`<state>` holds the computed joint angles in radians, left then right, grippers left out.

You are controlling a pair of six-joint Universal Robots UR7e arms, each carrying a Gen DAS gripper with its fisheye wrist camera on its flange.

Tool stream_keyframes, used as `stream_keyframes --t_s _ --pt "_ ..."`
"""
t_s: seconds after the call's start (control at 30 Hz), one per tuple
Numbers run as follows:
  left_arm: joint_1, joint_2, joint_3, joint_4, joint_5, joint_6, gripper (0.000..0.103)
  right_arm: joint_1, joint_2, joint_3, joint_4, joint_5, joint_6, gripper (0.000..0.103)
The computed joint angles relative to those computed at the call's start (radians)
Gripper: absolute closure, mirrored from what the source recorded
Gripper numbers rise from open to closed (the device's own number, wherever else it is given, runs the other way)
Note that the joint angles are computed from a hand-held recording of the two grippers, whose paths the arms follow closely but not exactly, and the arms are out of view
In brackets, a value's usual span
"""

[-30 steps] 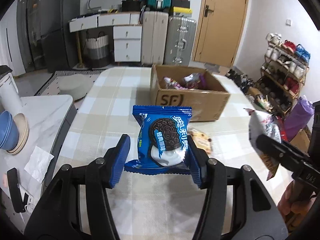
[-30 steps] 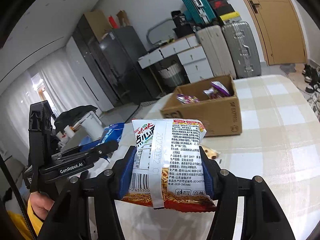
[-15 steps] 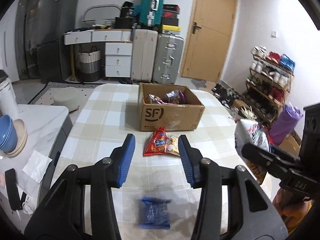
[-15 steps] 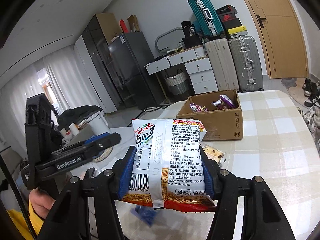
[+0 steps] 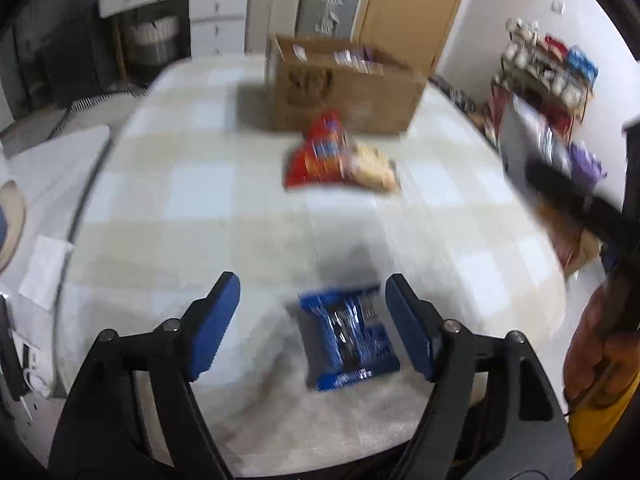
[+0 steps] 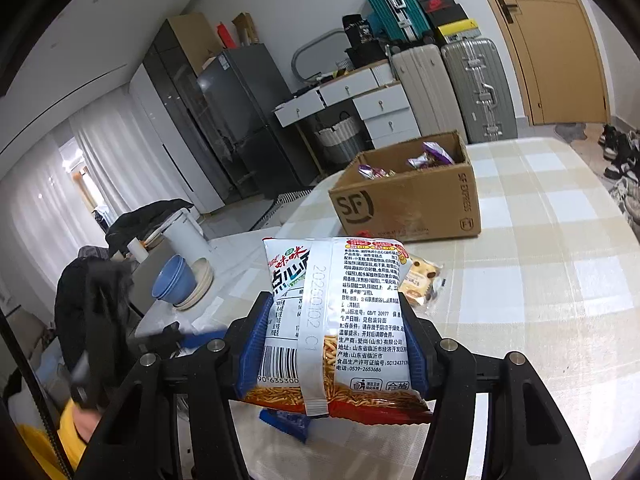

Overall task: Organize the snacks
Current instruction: 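Carry the blue Oreo packet and noodle bag over the box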

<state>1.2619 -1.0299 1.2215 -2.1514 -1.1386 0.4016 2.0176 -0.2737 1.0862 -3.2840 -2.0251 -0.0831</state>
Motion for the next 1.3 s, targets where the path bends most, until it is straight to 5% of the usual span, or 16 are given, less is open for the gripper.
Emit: stream_keyframes --t_s 0.27,0.37,0.4,0.73,1.03,1.3 --pt "-0.015 0.041 0.058 0.064 0.128 -0.021 0.03 -0.01 -0.006 0.017 -0.007 0.006 -0.002 0.044" --pt "-0.012 0.048 0.066 0.045 0.13 -0.02 0.044 -0.012 -0.009 0.022 -0.011 0.007 0.0 0.044" --pt "-0.011 0.047 0.067 0.037 0.124 -0.015 0.062 -0.013 -0.012 0.027 -0.013 0.01 0.002 0.044" --pt "-0.001 0.047 0.0 0.006 0.0 0.039 0.062 -0.024 -0.016 0.033 -0.02 0.022 0.005 0.044" --pt "-0.044 0.132 -0.244 -0.026 -0.063 0.081 0.062 -0.025 -0.01 -0.077 0.048 0.031 -0.059 0.044" --pt "-0.069 0.352 -0.649 0.088 -0.089 0.062 0.062 -0.027 0.06 -0.356 0.218 0.036 -0.13 0.044"
